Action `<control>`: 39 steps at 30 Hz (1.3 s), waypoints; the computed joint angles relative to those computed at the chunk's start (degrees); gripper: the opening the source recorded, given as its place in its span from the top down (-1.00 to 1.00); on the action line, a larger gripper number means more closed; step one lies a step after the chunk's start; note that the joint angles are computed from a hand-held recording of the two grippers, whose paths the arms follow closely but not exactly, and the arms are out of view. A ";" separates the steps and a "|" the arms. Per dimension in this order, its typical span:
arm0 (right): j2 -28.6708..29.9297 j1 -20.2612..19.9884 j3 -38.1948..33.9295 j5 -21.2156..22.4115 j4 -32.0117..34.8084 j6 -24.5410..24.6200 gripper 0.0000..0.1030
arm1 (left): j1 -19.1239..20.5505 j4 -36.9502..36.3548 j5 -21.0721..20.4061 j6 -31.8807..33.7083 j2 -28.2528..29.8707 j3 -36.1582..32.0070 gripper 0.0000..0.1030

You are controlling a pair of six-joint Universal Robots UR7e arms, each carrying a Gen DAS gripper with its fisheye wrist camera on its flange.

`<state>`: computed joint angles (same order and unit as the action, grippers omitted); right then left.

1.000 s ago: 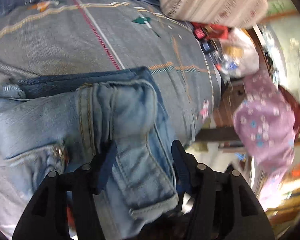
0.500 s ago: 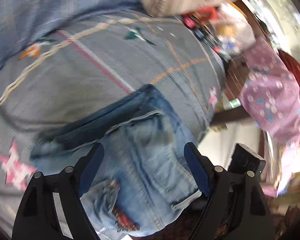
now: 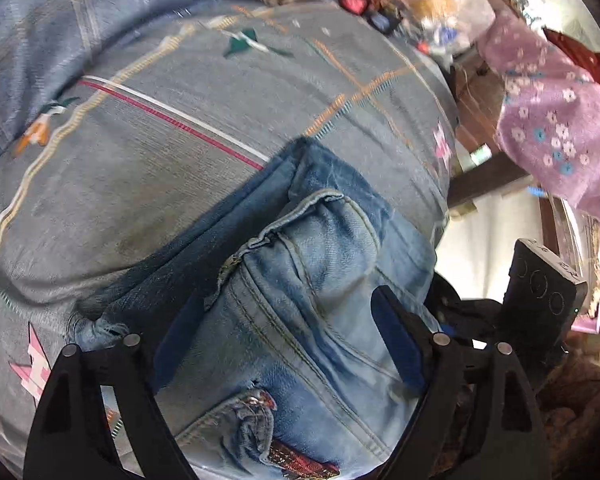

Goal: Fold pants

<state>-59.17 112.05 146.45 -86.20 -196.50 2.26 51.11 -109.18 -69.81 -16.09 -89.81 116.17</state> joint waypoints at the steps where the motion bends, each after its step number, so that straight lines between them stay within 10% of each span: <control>1: 0.31 0.34 -0.84 -0.59 0.62 -0.10 0.20 | -0.48 -0.78 0.82 -0.65 -1.08 0.86 -0.40; 7: -1.70 1.28 0.09 0.47 -1.37 -1.76 0.47 | -2.60 -5.84 -0.60 -6.67 -7.96 3.94 0.39; 16: -9.18 -1.39 2.50 5.33 -7.21 -2.26 0.49 | -6.37 -13.10 0.60 -11.82 -1.10 1.27 0.39; 22: -6.31 -12.26 4.30 0.97 -5.33 -1.13 0.49 | -5.38 -16.22 7.08 -16.30 7.36 3.57 0.37; 25: -4.74 -16.75 6.19 7.01 -9.10 -1.09 0.45 | -6.05 -14.58 7.79 -17.96 7.41 2.75 0.36; 30: -7.90 -15.96 5.34 8.09 -6.12 -1.42 0.13 | -8.09 -14.94 7.55 -22.38 -1.41 4.27 0.29; 32: -8.35 -15.17 4.77 6.59 -7.76 -1.03 -0.06 | -9.55 -13.65 10.89 -25.98 -6.94 6.26 -0.25; 35: -8.08 -13.07 1.35 3.16 -5.74 -0.17 -0.13 | -11.10 -8.93 15.63 -34.70 -15.92 11.03 -0.34; 39: -4.24 -9.46 -5.02 -0.47 -1.60 -0.27 -0.19 | -7.12 -13.79 8.81 -38.39 -22.22 17.74 -0.34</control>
<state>-63.41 102.59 141.44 -86.67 -198.10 2.00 43.99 -122.97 -61.00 -54.48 -112.03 133.92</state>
